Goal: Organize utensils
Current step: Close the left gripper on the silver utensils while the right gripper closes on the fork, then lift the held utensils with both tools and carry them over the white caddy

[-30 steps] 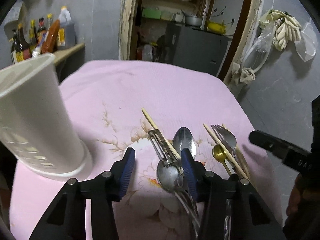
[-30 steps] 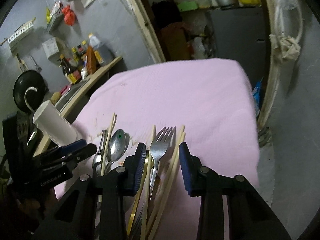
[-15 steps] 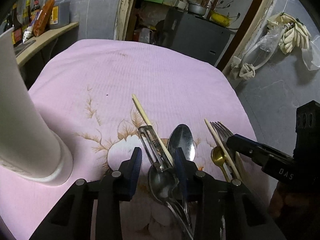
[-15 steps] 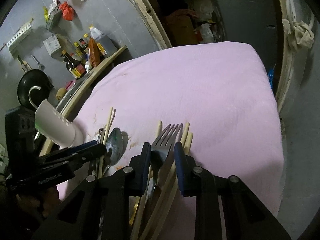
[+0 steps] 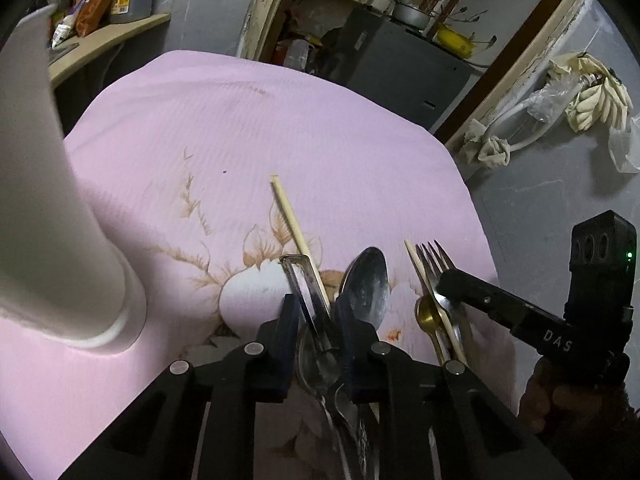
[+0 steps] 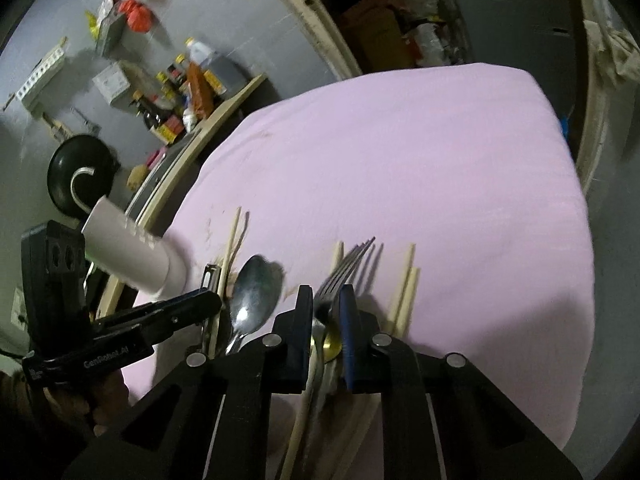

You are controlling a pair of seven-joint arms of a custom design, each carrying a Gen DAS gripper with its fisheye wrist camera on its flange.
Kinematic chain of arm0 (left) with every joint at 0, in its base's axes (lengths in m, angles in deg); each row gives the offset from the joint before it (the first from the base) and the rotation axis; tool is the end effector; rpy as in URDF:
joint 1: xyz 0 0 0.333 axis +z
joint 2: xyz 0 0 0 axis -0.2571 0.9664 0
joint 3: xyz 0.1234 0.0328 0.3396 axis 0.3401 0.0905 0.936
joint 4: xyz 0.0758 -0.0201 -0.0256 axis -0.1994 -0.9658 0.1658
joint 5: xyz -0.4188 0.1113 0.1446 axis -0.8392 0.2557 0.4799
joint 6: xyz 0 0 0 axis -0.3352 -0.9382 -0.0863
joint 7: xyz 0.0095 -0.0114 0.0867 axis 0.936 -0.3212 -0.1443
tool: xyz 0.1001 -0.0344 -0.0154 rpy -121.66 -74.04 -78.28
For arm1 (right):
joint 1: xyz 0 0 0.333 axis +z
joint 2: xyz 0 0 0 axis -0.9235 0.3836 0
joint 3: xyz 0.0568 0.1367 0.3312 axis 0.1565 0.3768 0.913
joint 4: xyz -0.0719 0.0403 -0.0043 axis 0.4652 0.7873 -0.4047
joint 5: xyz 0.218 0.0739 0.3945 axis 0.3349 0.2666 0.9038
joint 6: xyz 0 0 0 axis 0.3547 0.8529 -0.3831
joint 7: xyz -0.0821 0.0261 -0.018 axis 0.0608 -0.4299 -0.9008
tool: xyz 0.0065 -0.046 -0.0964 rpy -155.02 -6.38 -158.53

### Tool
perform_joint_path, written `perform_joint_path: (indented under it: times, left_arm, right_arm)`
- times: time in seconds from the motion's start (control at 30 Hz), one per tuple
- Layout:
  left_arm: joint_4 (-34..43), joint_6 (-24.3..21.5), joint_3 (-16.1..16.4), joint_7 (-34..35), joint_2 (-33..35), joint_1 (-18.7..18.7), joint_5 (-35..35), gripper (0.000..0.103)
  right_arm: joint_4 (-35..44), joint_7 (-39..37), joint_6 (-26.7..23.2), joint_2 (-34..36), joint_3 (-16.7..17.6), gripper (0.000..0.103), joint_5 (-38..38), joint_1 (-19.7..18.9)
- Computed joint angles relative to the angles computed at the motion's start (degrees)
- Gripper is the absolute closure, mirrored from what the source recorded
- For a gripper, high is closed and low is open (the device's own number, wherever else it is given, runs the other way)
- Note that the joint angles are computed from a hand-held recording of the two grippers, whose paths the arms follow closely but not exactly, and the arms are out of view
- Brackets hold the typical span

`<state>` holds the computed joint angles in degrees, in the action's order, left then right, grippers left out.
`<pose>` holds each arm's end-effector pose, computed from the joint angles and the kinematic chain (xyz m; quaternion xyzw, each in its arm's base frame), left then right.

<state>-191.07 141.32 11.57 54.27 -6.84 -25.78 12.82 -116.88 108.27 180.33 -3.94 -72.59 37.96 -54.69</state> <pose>0.6401 -0.3139 0.4430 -0.6963 0.6434 -0.3144 0.0480 0.6977 0.2529 0.4013 -0.7079 0.6064 0.0188 0.3618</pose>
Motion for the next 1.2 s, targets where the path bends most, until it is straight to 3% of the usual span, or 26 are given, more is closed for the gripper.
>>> perform_joint_path:
  times: [0.4, 0.63, 0.77, 0.9, 1.2]
  left_arm:
    - [1.5, -4.5, -1.3, 4.9, 0.2, 1.4, -6.6, 0.087]
    - [-2.1, -2.6, -0.8, 4.7, -3.0, 0.4, -6.8, 0.091]
    - [-4.7, -1.1, -0.9, 6.6, -5.6, 0.5, -9.1, 0.091]
    - [-7.2, 0.3, 0.0, 7.0, -8.4, -0.4, -9.7, 0.091]
    - [-13.4, 4.5, 3.0, 1.2, -16.1, -2.5, -3.9, 0.093]
  right_arm:
    - [3.0, 10.9, -6.1, 1.6, -3.0, 0.091, -9.4, 2.0]
    - [0.7, 14.9, -5.2, -0.3, -3.2, 0.097, -11.3, 2.1]
    - [-1.9, 14.2, -3.9, -2.0, -2.2, 0.099, -8.3, 1.0]
    - [-5.5, 8.6, -0.7, -4.9, -0.3, 0.1, -0.6, -0.3]
    - [-13.8, -3.3, 10.4, -13.6, 0.7, 0.1, 14.1, 2.9]
